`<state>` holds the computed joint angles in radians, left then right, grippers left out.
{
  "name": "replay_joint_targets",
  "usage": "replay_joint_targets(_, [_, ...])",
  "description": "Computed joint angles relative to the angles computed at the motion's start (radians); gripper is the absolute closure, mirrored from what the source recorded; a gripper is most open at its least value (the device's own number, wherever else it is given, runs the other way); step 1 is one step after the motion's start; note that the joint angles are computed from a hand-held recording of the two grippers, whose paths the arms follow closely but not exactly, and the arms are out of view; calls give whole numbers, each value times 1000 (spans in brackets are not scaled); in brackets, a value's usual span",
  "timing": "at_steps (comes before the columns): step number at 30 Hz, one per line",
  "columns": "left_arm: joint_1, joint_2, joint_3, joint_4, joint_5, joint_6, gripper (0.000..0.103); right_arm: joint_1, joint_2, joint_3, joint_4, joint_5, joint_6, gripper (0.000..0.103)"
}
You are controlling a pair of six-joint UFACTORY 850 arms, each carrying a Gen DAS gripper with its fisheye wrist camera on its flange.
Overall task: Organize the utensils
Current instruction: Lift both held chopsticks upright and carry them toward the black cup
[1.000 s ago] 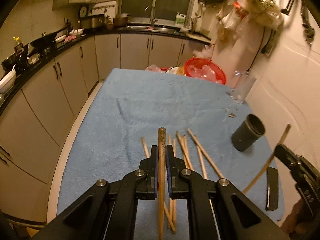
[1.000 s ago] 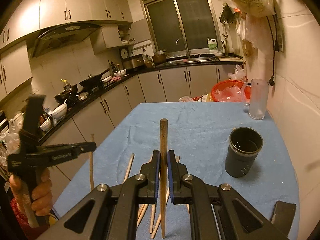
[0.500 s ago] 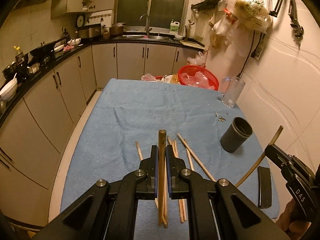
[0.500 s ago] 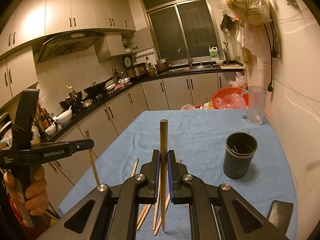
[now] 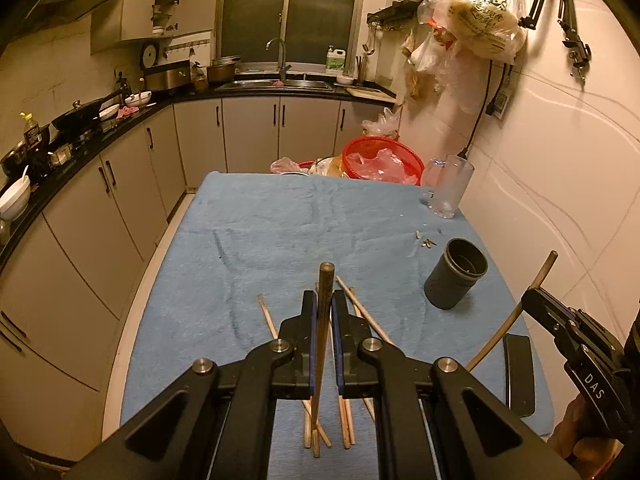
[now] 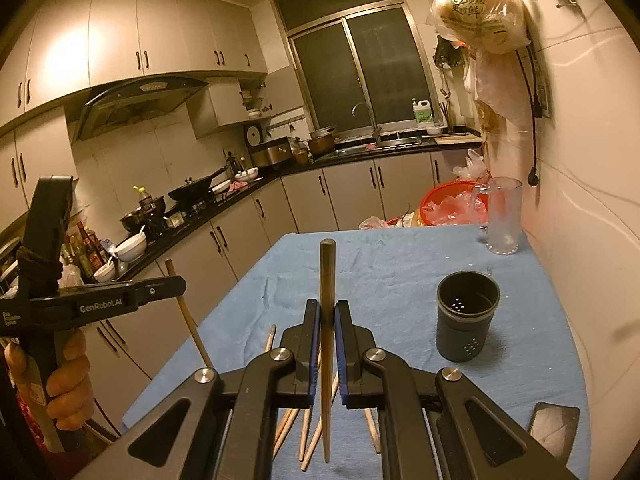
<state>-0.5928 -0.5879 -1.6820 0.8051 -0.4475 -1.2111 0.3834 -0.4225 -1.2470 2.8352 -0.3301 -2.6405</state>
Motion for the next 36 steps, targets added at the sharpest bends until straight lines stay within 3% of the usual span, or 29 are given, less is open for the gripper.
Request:
replay_joint_targets(11, [-13,-35,-81,-92,-12,111,96,-34,31,24,4,-26,11,95])
replay_joint_targets(23, [-27,-127,-270,-202,-45,267,96,-80,67,43,29,-43,24,95])
replay_joint_targets(34, [-21,-237,-461,-367,-128,460,96,-100,76,35,59,-39,3,95])
replay_joint_targets(36, [1,-300,-554,-459,-196,538,95,-104,67,29,18,-35,46,95])
